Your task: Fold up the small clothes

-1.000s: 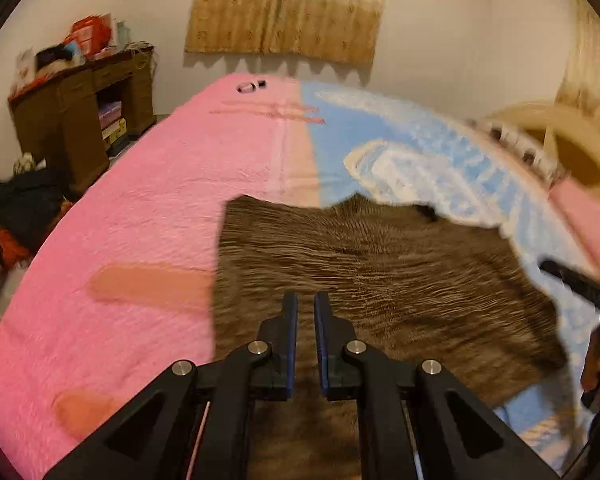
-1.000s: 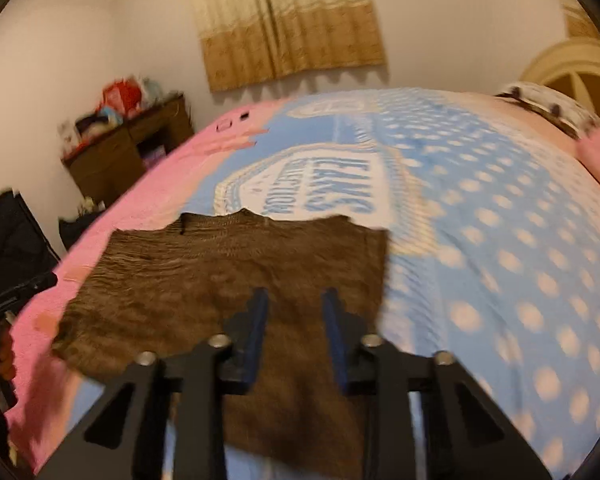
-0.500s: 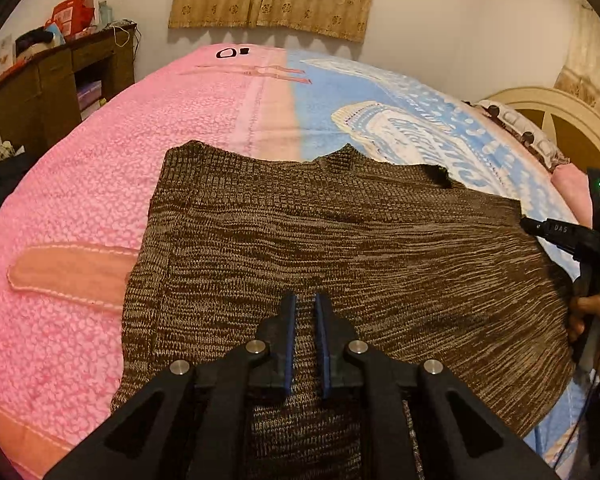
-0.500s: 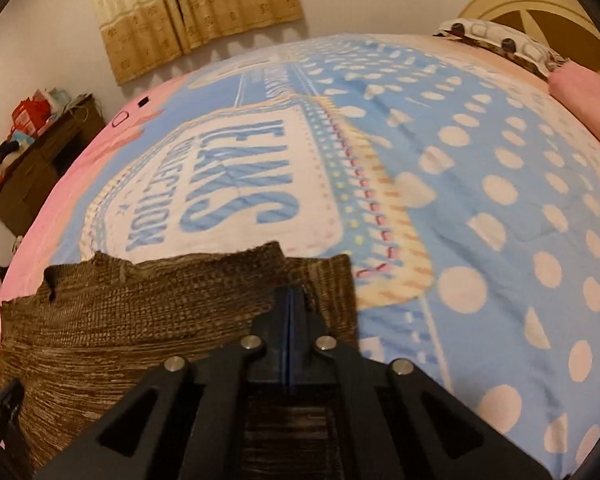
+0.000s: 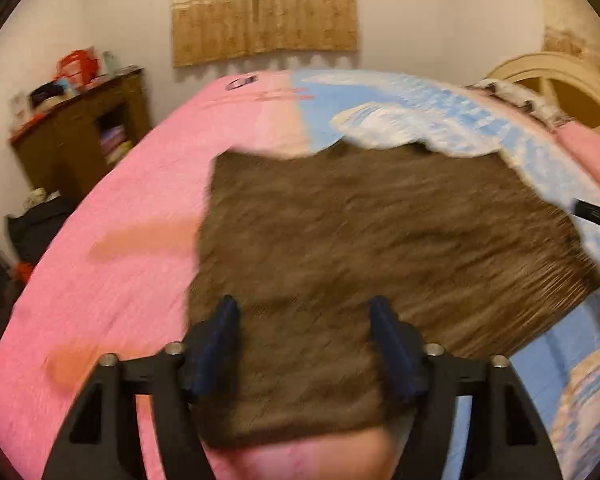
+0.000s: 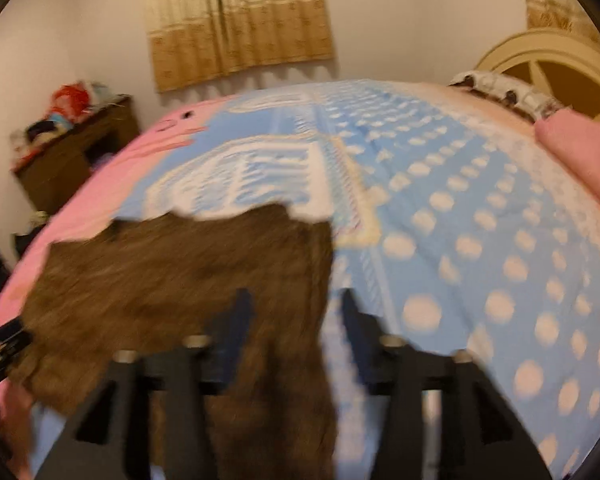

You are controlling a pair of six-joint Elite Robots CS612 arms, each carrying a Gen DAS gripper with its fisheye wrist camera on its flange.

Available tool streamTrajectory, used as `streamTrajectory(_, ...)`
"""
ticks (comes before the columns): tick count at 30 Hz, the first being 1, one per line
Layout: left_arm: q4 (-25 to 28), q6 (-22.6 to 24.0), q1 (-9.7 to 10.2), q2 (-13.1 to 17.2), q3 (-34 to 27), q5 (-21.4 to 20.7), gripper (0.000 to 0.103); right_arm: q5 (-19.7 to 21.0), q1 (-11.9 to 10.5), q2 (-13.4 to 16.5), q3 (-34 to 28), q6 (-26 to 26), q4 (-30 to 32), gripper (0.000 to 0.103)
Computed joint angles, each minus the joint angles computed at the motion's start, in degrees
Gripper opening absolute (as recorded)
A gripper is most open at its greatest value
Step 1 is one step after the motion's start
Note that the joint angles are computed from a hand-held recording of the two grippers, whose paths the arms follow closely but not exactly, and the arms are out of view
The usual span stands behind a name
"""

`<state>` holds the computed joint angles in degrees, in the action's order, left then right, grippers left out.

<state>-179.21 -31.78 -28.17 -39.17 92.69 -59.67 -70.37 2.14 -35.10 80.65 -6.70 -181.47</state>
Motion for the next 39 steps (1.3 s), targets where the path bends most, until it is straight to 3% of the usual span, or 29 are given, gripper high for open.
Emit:
streamTrajectory(2, 0.6, -0.7, -0.17, -0.6, 1.7, 0.1, 0.07, -0.4, 0.1, 0.0, 1.4, -2.5, 1.0, 0.056)
streamTrajectory(4, 0.2, -0.5, -0.74, -1.6, 3.4, 1.9, 0.07, -3.5, 0.7, 0.5, 1.1, -4.4, 4.3, 0.041)
streamTrajectory(7, 1.3, -3.2, -1.1, -3.0, 5.7, 3.4, 0.07, -3.8, 0.0, 0.1, 2.5, -2.5, 3.3, 0.042)
streamTrajectory(10, -3.7, -9.0, -0.57, -4.4, 9.3, 0.6, 0.07, -4.2, -0.6, -1.3, 4.9, -0.4, 2.1, 0.044)
streamTrajectory(13, -7.6, -14.7, -0.25, -4.9, 11.1, 1.4, 0.07, -3.8, -0.9, -2.8, 8.7, 1.3, -2.3, 0.044)
streamTrajectory(15, -8.6, -17.2, -0.02, -4.9, 11.1, 0.7, 0.07, -2.4, -0.9, -3.7, 11.4, 1.2, -6.5, 0.046)
streamTrajectory(17, -12.3, -18.9, 0.48, -3.9, 10.4, -2.8, 0.07, -0.2, -0.5, -4.5, 13.1, 1.2, -9.2, 0.046)
streamTrajectory(21, -12.7, -24.9, 1.37, -1.6, 7.5, -7.7, 0.07, 3.9, 0.3, -5.0, 13.9, 0.6, -9.4, 0.046)
streamTrajectory(23, -14.4, -26.9, 0.66, -0.8, 6.9, -5.2, 0.07, 5.8, 0.9, -5.0, 13.7, -0.6, -8.5, 0.046)
streamTrajectory(25, -17.4, -25.9, 1.12, 0.0, 6.1, -8.0, 0.06, 6.8, 1.4, -5.0, 13.4, -2.3, -7.4, 0.046)
streamTrajectory(26, -18.6, -26.3, 1.46, 0.4, 5.9, -9.6, 0.035, 7.0, 1.7, -5.0, 13.2, -3.2, -6.9, 0.046)
streamTrajectory(27, -19.1, -27.0, 1.74, 0.6, 5.8, -10.8, 0.027, 7.1, 1.9, -5.0, 13.0, -3.6, -6.7, 0.046)
streamTrajectory(32, -20.2, -27.9, 1.55, 1.0, 6.0, -9.5, 0.023, 8.0, 2.6, -4.6, 12.1, -3.0, -5.7, 0.049)
streamTrajectory(39, -20.0, -29.0, 0.82, 1.4, 6.2, -4.3, 0.023, 9.5, 4.0, -3.9, 8.7, -2.7, -0.7, 0.05)
